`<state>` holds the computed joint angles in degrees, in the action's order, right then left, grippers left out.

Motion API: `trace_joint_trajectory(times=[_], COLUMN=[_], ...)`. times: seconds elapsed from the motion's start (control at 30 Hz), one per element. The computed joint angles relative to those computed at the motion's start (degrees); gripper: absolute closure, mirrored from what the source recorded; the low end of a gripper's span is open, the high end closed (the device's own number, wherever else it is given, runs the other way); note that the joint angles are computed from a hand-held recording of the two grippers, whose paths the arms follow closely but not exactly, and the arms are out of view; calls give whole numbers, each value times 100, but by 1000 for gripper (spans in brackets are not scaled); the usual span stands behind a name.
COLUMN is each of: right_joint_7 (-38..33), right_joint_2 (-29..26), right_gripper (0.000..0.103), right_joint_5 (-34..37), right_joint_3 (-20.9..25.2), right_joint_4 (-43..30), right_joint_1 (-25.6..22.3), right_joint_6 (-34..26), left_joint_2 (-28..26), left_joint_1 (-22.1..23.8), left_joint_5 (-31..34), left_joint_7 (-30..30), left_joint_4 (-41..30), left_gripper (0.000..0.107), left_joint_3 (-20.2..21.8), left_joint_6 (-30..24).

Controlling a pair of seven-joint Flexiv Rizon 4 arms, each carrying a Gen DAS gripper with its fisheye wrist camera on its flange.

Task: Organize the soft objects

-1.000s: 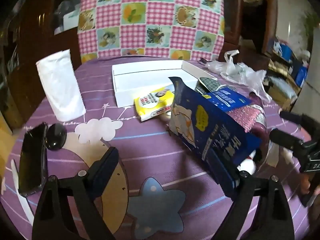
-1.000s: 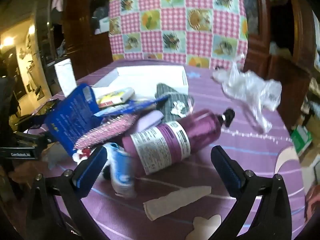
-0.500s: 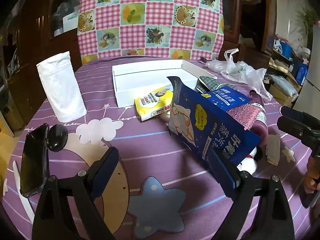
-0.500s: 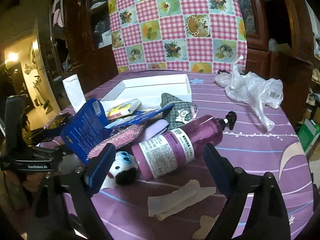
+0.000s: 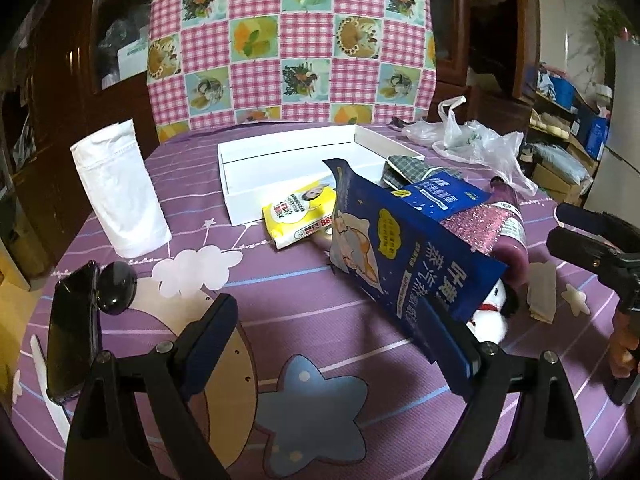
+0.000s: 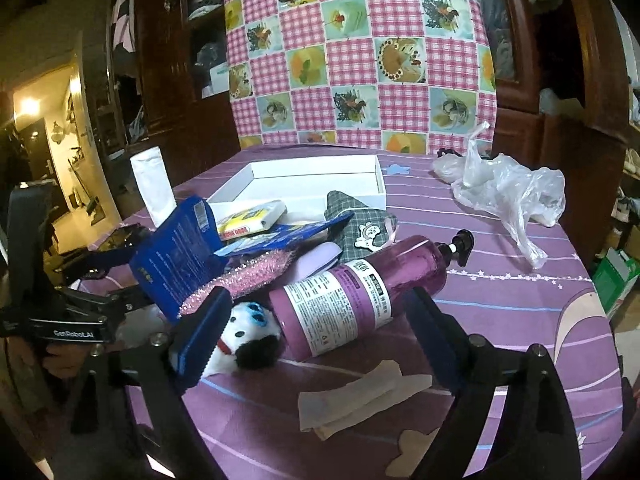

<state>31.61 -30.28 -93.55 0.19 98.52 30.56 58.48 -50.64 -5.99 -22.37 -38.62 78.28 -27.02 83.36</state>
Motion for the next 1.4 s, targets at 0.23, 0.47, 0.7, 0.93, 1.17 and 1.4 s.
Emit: trace_joint_trajectory(times=[0.23, 0.47, 0.7, 0.93, 1.17, 1.4], right_joint_7=[-323, -199, -366, -319, -432, -133], right_joint_2=[-80, -61, -37, -25, -17, 26], right_gripper=[14, 14, 14, 14, 19, 43], right_joint_5=[481, 358, 420, 409, 478, 337], right_joint_3=[-6, -106, -55, -80, -45, -37], right_joint_4=[-33, -13, -11, 17, 29, 80], right_joint_1=[16, 24, 144, 79, 95, -60], right_joint_6=[163, 396, -140, -136, -160, 281], left_joint_2=[-13, -24, -55, -180, -120, -95], left_joint_1=[175, 448, 539, 900, 687, 934], left_joint_5=[110, 221, 141, -100, -129, -287], left_joint_7=[204, 540, 269, 763, 404, 913], left_joint_4=[134, 365, 300, 431, 301, 512], left_gripper=[27, 42, 97, 98, 98, 75], left_joint_3=[-293, -756, -875, -1533, -1140, -1516], left_joint_6=[231, 427, 220, 205, 164, -44])
